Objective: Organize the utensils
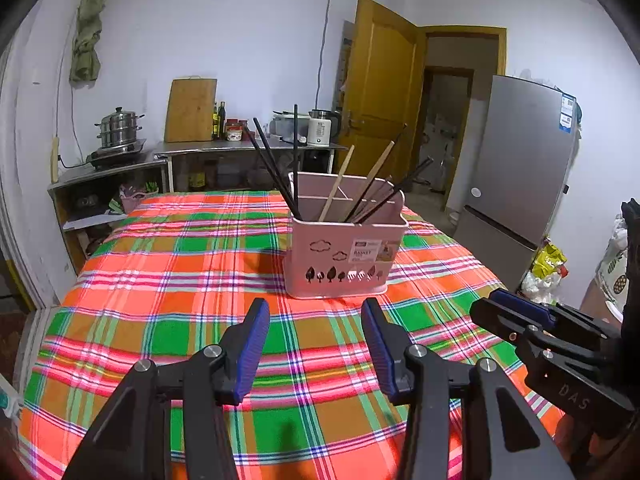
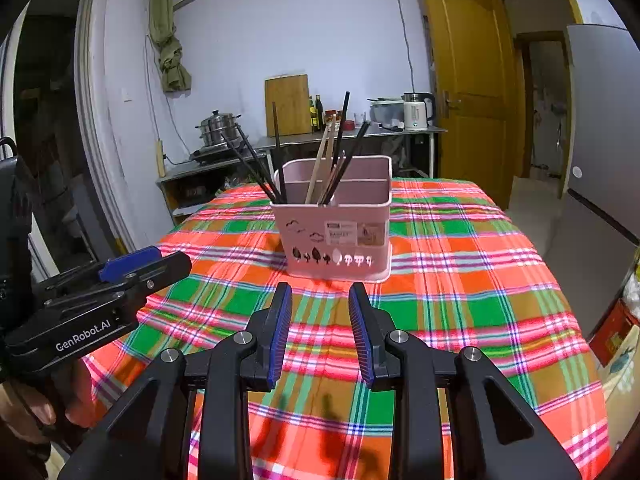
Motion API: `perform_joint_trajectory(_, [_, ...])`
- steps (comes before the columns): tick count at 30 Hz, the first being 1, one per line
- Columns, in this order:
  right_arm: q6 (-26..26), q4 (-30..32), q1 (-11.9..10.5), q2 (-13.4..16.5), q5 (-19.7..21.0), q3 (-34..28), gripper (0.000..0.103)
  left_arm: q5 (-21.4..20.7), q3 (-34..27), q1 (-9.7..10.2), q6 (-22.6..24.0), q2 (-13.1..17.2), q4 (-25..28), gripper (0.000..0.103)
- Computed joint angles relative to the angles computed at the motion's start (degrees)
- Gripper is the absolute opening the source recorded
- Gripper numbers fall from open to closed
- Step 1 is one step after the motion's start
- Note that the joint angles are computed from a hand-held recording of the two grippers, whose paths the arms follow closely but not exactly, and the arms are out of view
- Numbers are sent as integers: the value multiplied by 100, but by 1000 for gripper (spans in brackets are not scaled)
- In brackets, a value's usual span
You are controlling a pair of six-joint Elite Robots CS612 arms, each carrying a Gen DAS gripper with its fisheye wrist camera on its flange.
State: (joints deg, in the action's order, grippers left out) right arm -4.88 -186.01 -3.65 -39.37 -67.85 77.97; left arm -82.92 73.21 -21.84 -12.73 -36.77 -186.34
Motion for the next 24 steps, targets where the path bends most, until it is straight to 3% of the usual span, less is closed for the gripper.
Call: perform_joint_trajectory(24, [28,-27,7,-20,3,143,30,14,89,-6,-14,-11,-33,47])
